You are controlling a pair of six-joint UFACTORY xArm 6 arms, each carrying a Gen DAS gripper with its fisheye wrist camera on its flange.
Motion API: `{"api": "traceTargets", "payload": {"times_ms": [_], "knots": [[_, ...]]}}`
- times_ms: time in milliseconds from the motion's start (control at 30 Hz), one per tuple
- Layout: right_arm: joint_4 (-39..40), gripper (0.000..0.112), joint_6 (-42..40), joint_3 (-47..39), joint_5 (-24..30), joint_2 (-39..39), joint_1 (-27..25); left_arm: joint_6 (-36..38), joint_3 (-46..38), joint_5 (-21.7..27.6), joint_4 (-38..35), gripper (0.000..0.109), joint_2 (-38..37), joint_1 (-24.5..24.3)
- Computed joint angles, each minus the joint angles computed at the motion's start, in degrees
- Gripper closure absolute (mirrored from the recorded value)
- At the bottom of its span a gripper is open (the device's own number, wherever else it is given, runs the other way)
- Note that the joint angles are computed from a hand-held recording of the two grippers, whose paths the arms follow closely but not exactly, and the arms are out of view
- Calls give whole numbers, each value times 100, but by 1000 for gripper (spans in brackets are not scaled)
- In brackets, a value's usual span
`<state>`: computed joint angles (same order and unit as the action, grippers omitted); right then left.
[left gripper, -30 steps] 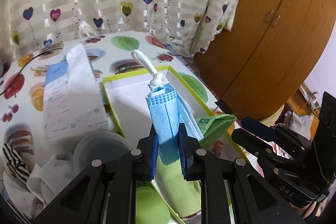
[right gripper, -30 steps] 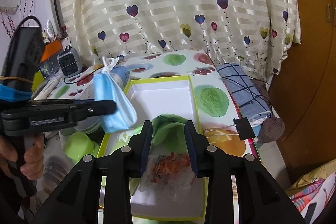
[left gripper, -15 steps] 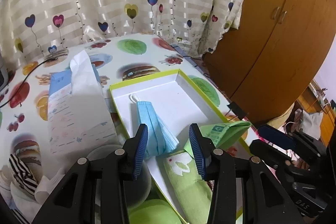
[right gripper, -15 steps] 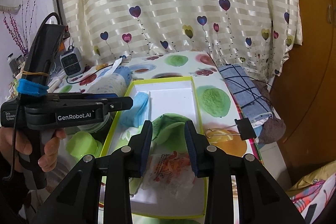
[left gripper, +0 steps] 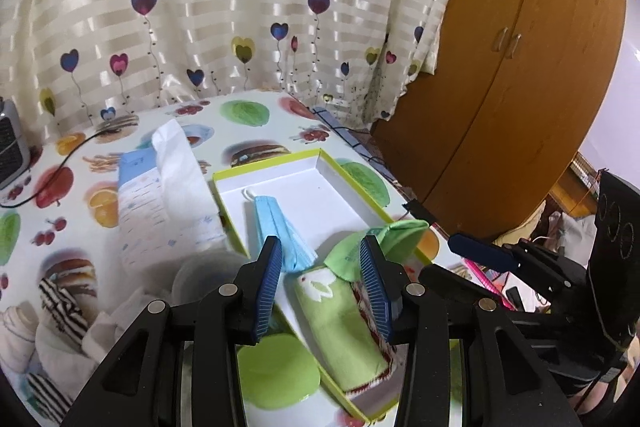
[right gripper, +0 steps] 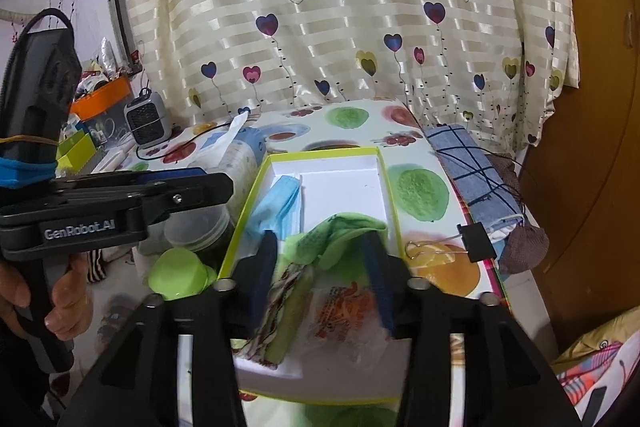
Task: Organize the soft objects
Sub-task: 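Move both grippers away from the tray toward the gray glove and white towel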
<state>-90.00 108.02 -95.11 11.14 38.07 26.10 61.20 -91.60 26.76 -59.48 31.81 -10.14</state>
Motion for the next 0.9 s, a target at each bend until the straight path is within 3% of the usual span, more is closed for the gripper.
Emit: {"api": "traceTargets", "payload": {"times_ms": [567, 900], "knots": [[-433, 63, 204, 18, -84, -179, 311, 1082, 1493, -91, -1205, 69, -1091, 429], [-163, 63, -290, -177, -217, -77, 480, 1432, 1958, -348, -1560, 69, -1417, 566]]}}
